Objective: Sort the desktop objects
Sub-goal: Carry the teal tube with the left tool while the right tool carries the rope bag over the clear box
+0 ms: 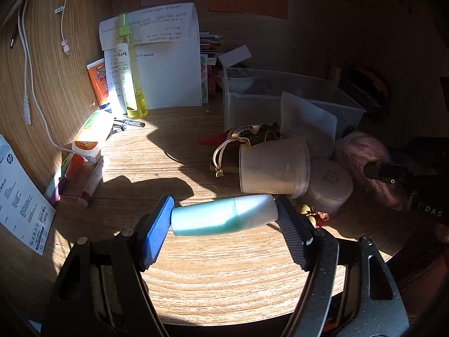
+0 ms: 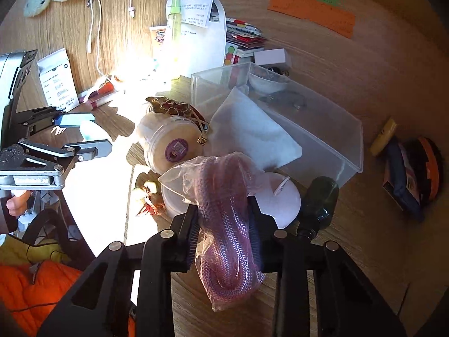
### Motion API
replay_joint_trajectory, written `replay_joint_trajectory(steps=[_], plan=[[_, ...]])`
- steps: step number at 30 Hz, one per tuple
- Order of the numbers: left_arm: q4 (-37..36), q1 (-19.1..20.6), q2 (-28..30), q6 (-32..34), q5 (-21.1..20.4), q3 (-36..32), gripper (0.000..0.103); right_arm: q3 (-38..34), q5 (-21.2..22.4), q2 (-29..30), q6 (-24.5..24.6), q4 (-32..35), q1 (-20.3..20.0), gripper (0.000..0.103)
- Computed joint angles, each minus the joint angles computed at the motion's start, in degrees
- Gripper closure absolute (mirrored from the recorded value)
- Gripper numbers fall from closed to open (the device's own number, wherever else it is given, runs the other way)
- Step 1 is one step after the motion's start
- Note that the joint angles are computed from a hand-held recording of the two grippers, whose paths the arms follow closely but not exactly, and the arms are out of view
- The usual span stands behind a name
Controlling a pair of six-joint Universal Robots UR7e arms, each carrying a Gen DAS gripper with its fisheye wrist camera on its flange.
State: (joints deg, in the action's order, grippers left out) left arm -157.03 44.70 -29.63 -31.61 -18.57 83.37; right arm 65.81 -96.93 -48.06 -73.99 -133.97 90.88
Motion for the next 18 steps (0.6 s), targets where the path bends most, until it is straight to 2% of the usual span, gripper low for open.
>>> replay_joint_trajectory(steps=[4, 7, 14, 18], plan=[[-2.1, -0.3, 0.7, 4.1, 0.2, -1.6, 0.03, -2.5, 1.4, 0.3, 1.9, 2.2, 0.0, 0.084], [-3.4, -0.4, 1.2, 7.0, -0.1, -3.1, 0.03, -2.7, 2.1, 0.2, 2.6, 0.9, 0.1, 0.084], [-7.5, -0.6, 3.0, 15.7, -0.8, -7.9, 0.03, -5.8, 5.8, -0.5, 5.5, 3.2, -0.1, 0.084], [-6.5, -0.3, 3.5, 18.0, -2.6, -11.4, 0.03, -8.5, 8.4, -0.3, 7.7, 4.5, -0.1, 0.084]])
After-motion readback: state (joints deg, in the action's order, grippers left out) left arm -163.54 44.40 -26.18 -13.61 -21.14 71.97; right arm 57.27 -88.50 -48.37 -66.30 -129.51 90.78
